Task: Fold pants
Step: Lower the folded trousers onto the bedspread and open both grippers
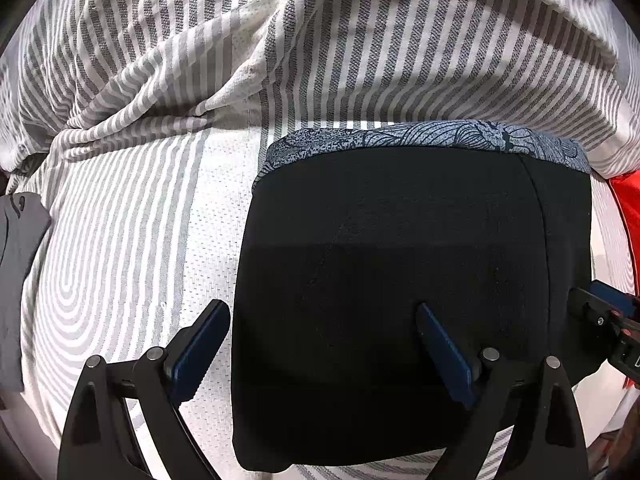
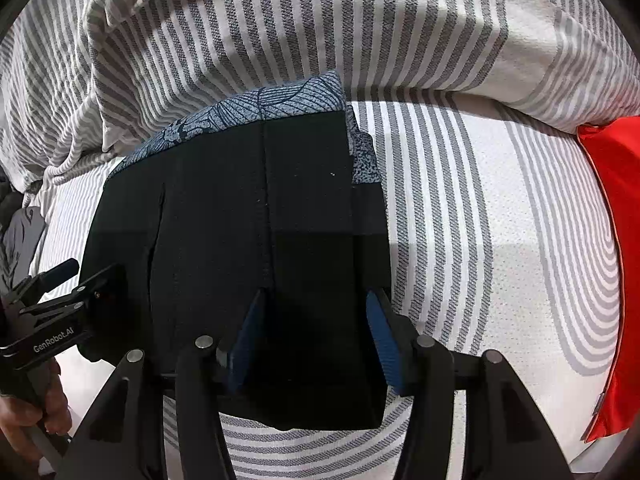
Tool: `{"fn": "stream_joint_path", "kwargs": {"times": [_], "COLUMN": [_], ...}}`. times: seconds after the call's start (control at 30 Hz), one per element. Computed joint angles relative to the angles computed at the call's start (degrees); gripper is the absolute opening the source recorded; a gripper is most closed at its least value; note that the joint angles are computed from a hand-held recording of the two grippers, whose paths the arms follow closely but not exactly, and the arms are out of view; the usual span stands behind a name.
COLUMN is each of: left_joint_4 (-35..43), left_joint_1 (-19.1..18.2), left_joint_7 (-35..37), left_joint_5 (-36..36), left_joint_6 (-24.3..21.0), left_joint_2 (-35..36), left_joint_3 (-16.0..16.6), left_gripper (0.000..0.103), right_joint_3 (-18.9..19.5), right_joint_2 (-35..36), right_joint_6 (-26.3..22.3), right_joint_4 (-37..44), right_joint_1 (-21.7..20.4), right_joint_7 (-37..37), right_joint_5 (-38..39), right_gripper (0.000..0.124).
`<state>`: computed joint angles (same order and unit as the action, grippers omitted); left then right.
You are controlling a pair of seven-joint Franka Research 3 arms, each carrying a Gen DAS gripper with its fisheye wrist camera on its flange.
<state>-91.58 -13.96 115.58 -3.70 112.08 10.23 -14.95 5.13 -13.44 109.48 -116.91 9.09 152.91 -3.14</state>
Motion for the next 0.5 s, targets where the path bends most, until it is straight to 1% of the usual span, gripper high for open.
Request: {"fn": "stream_joint_path", "kwargs": {"times": [0.33, 0.5], "left_joint_4": [0.98, 2.07], "left_joint_1": [0.13, 0.09], "left_joint_7": [-0.23, -0.31], "left_joint_5": [-0.40, -0.24], "left_joint_6": [-0.96, -1.89], "left_joint_2": [0.64, 1.28], "left_joint_3": [-0.01, -0.06], "left_gripper": [0.095, 0.095], "right_joint_3": [0.03, -0.14], "right_joint_2": [-0.27, -1.32], "right_joint_6": [0.09, 1.49], "right_joint_4": [-0.15, -1.41], "right_joint_1": [0.17, 0.07], "right_joint_7": [0.09, -1.15], "right_joint_5": [0.19, 0.91], "right_gripper": [0.059, 0.059]}}
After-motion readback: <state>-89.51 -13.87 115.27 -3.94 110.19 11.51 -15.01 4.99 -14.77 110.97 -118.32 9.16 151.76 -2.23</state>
